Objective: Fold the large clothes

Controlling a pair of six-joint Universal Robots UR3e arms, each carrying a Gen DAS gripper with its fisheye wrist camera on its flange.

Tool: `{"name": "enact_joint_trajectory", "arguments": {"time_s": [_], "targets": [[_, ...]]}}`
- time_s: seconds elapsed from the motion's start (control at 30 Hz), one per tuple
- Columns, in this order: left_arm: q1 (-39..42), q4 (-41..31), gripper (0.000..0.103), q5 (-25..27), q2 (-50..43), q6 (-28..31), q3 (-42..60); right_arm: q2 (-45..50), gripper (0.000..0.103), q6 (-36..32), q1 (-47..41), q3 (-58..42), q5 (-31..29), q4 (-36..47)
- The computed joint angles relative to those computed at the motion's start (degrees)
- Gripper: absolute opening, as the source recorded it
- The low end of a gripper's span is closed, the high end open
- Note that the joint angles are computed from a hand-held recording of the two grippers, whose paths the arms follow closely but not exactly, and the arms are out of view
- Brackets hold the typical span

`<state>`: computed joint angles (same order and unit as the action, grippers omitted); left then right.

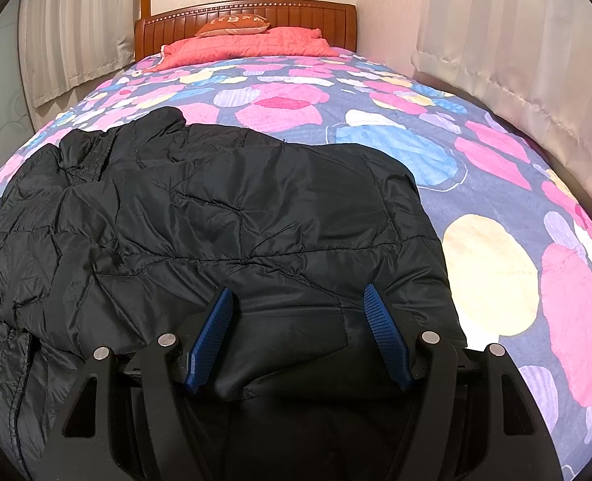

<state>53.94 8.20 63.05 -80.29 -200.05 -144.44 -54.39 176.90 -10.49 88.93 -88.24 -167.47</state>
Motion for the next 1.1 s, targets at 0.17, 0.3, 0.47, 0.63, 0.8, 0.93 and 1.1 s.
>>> {"name": "enact_joint_trajectory", "arguments": {"time_s": [0.17, 0.3, 0.47, 0.63, 0.8, 0.93, 1.1], "targets": [[-14.9, -0.7, 0.009, 6.7, -2.4, -1.4, 10.4, 0.0, 0.067, 0.1, 0.0, -0.1, 0.1, 0.0], [-30.6, -3.1, 0.008, 13.9, -9.9, -1.9, 21.6, 0.1, 0.067, 0.0, -0.5, -1.3, 0.7, 1.0], [-48.3, -8.0, 0.008, 20.7, -24.1, -0.8, 39.8, 0.1, 0.067, 0.1, -0.5, -1.4, 0.6, 1.0], [-58.9, -16.5, 0.008, 22.8, -37.7, 0.0, 59.5, -0.1, 0.067, 0.2, -0.6, -0.9, 0.7, 0.6], [-67.5, -23.3, 0.008, 24.7, -49.5, 2.0, 76.8, 0.2, 0.067, 0.3, -0.5, -1.1, 0.6, 0.4], [-72.4, -34.1, 0.008, 24.7, -59.9, 2.4, 94.2, 0.1, 0.067, 0.4, -0.4, -0.7, 0.6, 0.2], [-75.3, -41.5, 0.035, 24.6, -64.7, 2.7, 102.2, 0.3, 0.068, 0.4, -0.5, -1.3, 0.6, 0.5]]}}
